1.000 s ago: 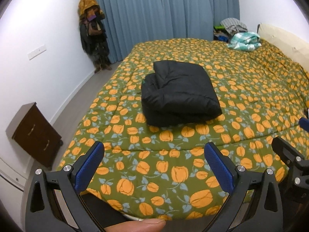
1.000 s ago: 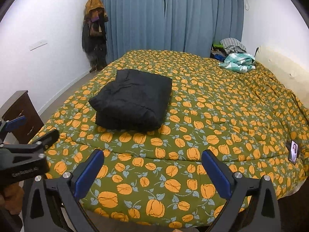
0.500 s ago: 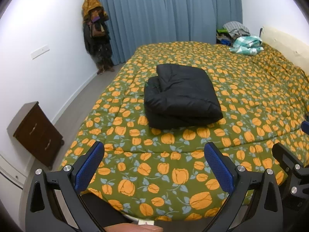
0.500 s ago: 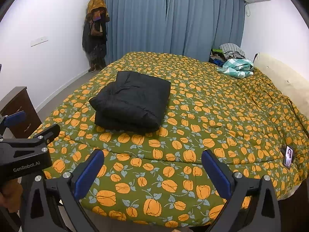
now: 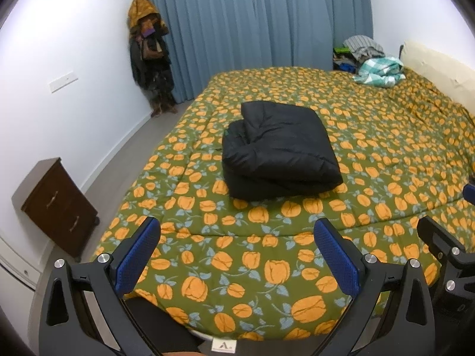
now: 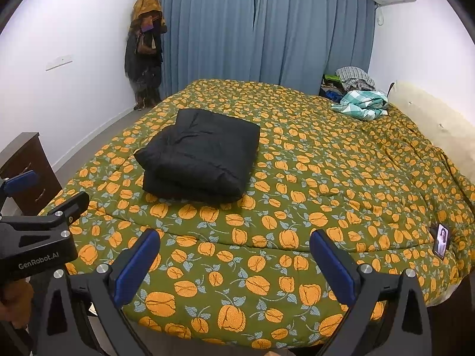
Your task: Fold large clothes
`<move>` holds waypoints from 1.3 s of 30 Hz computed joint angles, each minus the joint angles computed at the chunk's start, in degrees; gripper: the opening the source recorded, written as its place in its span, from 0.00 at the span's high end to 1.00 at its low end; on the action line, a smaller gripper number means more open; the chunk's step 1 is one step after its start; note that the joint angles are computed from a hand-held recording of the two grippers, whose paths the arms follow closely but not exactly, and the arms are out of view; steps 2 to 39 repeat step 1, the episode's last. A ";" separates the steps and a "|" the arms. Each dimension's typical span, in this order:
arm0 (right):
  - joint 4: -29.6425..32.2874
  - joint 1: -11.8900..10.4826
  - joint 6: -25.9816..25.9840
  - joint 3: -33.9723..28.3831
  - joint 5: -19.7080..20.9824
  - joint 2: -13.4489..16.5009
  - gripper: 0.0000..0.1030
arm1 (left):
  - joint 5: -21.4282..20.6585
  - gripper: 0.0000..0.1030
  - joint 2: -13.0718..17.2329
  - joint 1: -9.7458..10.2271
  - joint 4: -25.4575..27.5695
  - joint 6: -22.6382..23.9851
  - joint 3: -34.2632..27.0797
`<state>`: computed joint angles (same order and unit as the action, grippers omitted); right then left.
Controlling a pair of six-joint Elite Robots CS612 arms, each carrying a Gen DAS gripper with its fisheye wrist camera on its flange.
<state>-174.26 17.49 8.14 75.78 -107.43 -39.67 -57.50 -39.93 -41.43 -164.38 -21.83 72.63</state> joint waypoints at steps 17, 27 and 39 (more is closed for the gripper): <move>0.04 -0.01 0.04 -0.03 0.10 -0.01 0.01 | 0.22 0.00 0.03 -0.07 -0.27 0.31 -0.01; 0.04 -0.01 0.04 -0.03 0.10 -0.01 0.01 | 0.22 0.00 0.03 -0.07 -0.27 0.31 -0.01; 0.04 -0.01 0.04 -0.03 0.10 -0.01 0.01 | 0.22 0.00 0.03 -0.07 -0.27 0.31 -0.01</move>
